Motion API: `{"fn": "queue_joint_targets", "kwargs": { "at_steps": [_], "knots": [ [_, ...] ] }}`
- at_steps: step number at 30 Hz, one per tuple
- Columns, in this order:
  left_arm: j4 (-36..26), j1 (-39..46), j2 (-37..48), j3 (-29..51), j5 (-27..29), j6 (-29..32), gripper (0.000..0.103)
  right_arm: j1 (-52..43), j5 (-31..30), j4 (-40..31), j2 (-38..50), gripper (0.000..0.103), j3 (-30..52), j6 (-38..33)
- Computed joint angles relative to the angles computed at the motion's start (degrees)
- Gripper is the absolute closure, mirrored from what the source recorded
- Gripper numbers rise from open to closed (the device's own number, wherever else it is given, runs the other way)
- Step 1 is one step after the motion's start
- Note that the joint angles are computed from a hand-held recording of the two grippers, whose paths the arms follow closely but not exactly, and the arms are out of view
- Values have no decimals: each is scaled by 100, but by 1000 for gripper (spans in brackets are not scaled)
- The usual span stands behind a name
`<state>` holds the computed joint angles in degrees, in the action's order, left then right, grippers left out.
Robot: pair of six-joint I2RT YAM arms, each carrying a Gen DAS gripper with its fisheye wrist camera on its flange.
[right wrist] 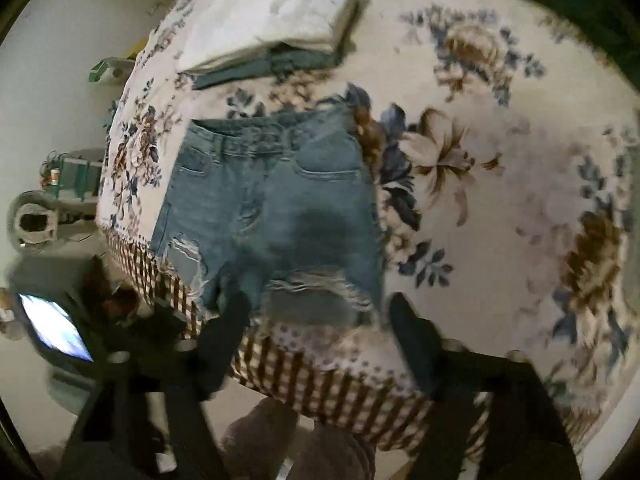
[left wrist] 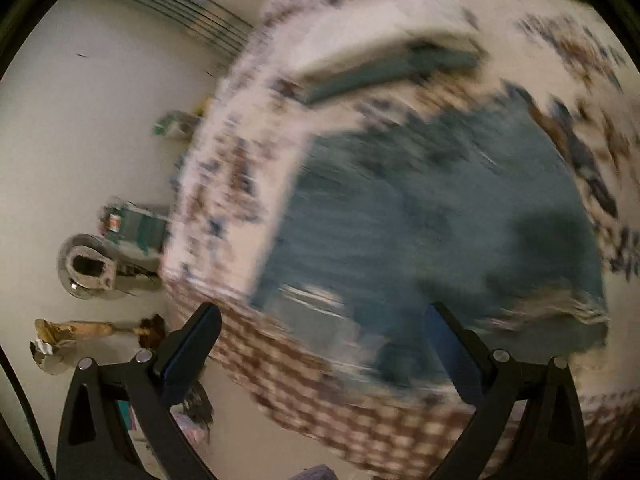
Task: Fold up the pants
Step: 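Lower both grippers toward the waistband of the light-blue denim shorts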
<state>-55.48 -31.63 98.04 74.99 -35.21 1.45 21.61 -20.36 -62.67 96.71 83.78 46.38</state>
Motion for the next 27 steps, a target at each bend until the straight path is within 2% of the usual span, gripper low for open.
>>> {"fn": "queue_joint_targets", "kwargs": {
  "at_steps": [5, 9, 15, 20, 21, 23, 25, 26, 27],
  "knots": [
    [-269, -1199, 752, -260, 350, -1422, 0, -1014, -1131, 622, 709, 34, -578, -1149],
    [-314, -1837, 1212, -163, 627, -2011, 0, -1182, -1387, 553, 1449, 34, -250, -1718],
    [-241, -2289, 2036, 244, 998, -2435, 0, -1230, -1570, 110, 2594, 34, 655, -2543],
    [-45, -2235, 2531, 446, 1266, -2531, 2, -1141, -1707, 10, 3235, 34, 1277, -2794],
    [15, -2203, 2567, 454, 1345, -2513, 6, -1103, -1730, 69, 3341, 34, 1385, -2743],
    [281, -2143, 2513, 317, 1586, -2372, 20, -1078, -1860, 243, 3539, 34, 1517, -2631],
    [584, -2140, 2394, 132, 1896, -2152, 47, -1033, -1903, 440, 3750, 34, 1657, -2488],
    [747, -2143, 2277, -6, 2023, -2032, 54, -1002, -1949, 567, 3863, 34, 1728, -2406],
    [872, -2172, 2168, -128, 2068, -1929, 66, -972, -1959, 676, 3944, 34, 1771, -2315]
  ]
}}
